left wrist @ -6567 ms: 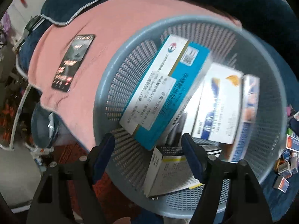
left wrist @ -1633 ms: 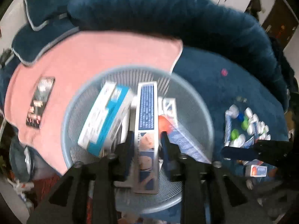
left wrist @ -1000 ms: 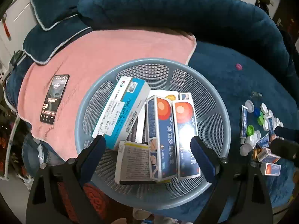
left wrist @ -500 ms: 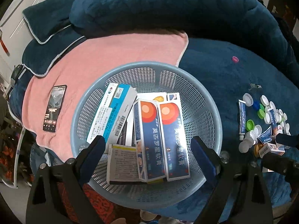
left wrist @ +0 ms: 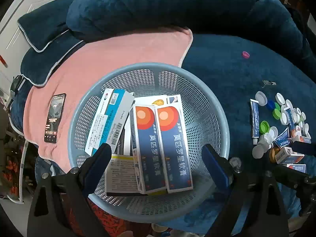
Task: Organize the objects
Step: 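Move both open tools back over the pile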
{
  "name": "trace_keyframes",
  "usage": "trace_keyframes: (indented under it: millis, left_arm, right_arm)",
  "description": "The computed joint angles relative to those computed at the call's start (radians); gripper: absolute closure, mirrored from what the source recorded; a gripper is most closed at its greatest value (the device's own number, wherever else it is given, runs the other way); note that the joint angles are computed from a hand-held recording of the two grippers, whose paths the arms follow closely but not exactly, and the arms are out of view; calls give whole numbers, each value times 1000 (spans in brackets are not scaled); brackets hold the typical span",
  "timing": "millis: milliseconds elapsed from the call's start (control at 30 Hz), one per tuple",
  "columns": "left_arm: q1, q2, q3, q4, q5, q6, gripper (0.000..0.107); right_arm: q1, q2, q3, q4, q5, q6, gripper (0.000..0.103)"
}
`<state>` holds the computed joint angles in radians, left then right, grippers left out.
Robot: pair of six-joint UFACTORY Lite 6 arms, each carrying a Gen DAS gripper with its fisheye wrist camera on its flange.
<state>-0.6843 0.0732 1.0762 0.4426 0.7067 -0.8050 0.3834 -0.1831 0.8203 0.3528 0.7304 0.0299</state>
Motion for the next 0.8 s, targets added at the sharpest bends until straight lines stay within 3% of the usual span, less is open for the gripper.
trace_keyframes:
  millis: [433, 567, 700, 800]
  left_arm:
    - [-71, 68, 72, 30, 36, -20, 13]
    - [-128, 124, 142, 44, 60, -19, 13]
    - [-182, 165, 206, 32, 69, 2, 13]
    - [-221, 192, 244, 1, 67, 36, 13]
  right_arm:
    - [-122, -7, -9, 45, 30, -92, 0]
    - [-308, -34, 5, 87, 122, -284, 0]
    - [-473, -57, -1, 17, 197, -507, 0]
    - [-696, -43, -33, 25, 237, -776, 0]
